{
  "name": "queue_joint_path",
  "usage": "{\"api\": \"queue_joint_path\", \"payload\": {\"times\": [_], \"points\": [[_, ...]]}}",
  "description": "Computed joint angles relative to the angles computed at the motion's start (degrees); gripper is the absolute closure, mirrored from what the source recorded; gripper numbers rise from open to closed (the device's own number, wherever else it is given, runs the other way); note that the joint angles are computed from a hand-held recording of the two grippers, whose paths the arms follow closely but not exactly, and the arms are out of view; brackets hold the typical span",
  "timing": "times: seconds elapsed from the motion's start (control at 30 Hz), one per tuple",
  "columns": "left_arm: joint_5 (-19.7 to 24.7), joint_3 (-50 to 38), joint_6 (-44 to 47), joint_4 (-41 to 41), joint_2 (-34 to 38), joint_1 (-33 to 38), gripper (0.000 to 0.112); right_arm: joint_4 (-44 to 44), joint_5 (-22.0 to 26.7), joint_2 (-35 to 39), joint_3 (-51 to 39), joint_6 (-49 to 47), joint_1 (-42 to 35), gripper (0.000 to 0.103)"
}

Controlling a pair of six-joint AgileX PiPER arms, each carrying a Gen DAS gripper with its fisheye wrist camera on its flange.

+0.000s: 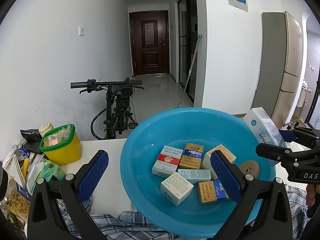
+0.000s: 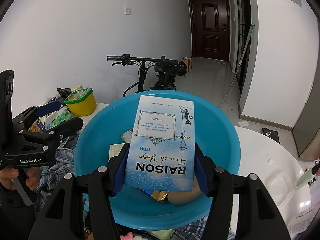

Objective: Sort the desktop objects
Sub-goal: 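Hold the RAISON box above the basin with the right tool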

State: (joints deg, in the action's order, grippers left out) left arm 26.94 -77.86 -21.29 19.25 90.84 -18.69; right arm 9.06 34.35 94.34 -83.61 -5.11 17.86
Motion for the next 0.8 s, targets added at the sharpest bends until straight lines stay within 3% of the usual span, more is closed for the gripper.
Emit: {"api": "queue_joint_path", "payload": {"times": [0.8], "points": [[-0.21,0.15,0.91,-0.61,-0.11,0.09,0.009,-0.08,0.17,0.17,-0.23,-0.03,-0.02,0.046]]}}
